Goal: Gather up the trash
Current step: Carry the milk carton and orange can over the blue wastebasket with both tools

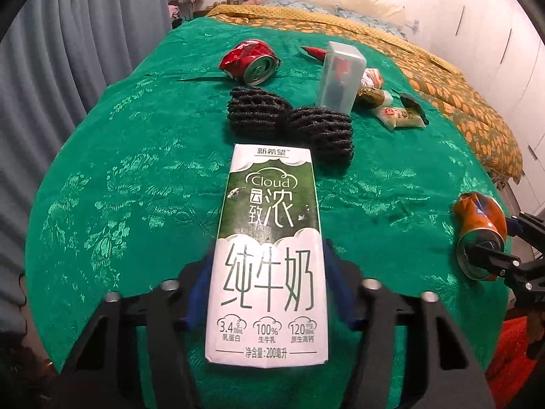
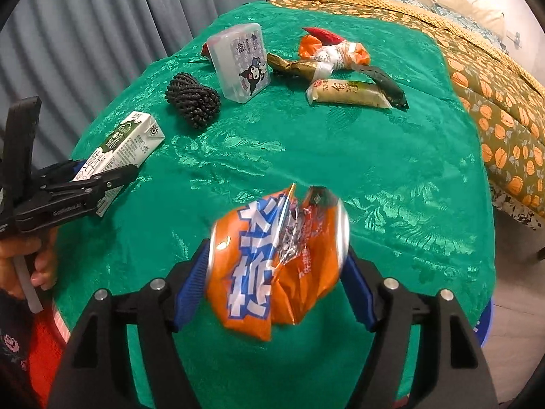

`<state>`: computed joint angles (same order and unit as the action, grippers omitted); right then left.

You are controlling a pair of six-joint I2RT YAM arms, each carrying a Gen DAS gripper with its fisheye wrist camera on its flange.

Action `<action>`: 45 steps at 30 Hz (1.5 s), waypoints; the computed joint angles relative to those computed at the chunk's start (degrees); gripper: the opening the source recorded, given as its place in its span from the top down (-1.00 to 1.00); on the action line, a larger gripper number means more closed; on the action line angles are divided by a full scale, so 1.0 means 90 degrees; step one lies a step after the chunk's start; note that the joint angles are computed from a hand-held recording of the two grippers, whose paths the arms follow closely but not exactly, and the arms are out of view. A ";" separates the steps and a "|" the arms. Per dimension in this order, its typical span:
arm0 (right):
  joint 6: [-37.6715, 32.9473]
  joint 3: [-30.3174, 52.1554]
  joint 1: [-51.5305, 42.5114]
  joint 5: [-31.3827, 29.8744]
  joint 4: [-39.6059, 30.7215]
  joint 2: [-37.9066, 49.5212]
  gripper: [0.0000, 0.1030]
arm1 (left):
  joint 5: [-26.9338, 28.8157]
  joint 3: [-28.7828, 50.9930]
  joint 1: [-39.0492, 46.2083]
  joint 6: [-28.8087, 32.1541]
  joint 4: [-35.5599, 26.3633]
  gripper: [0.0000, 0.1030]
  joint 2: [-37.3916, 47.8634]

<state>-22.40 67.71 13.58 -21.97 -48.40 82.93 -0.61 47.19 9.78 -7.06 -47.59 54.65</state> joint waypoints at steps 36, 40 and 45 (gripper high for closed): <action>-0.0959 0.0431 -0.1761 -0.1458 -0.0935 -0.0245 -0.01 | -0.1159 0.0857 -0.3882 -0.2187 -0.0073 0.07 0.0548; -0.1493 0.1413 -0.2890 -0.1878 -0.1654 0.0433 -0.01 | -0.1110 0.1480 -0.4479 -0.2575 0.0211 0.07 0.1417; -0.1971 0.2424 -0.4019 -0.1856 -0.1962 0.1342 -0.01 | -0.1030 0.2822 -0.5327 -0.2741 0.0349 0.06 0.2920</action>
